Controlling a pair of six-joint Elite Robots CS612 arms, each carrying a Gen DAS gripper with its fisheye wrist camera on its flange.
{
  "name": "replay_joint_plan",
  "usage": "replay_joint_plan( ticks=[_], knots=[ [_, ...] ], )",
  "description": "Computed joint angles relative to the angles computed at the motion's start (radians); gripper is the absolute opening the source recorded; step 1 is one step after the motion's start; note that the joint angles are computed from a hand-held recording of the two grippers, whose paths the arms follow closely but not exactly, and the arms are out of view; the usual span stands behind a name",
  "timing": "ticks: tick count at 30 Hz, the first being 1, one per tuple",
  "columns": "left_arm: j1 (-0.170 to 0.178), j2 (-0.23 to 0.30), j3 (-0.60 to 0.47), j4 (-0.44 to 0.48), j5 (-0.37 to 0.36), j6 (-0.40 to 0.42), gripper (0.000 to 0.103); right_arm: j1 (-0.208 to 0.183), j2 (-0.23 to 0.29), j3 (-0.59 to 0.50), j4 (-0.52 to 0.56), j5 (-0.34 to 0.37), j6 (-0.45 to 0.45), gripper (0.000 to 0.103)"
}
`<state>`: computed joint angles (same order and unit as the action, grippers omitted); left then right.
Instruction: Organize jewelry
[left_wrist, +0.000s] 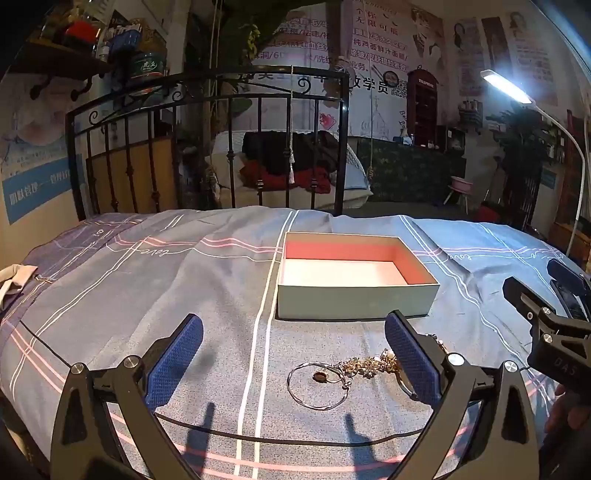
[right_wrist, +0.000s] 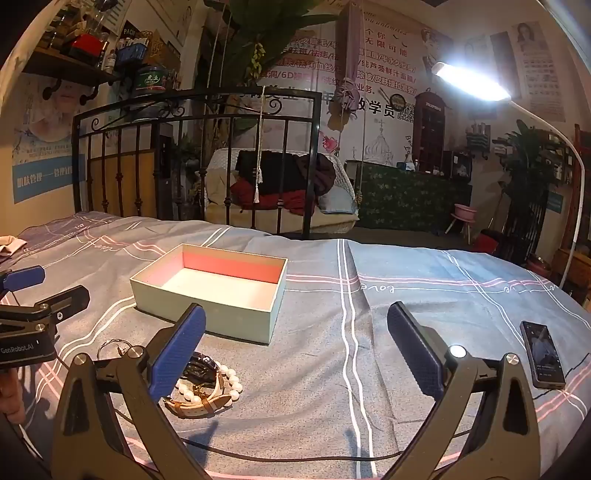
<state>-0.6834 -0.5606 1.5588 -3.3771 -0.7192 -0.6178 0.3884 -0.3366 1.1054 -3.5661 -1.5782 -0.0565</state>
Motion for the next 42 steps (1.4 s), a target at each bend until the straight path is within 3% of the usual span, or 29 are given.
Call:
replay_joint_plan(
  ticks=[42],
  knots=[
    [0.0,0.006,-0.011,0.007,-0.005,-0.006,0.096,-0.006,-0.019,0.044,-0.06,0.026,0.026,0.097]
  ],
)
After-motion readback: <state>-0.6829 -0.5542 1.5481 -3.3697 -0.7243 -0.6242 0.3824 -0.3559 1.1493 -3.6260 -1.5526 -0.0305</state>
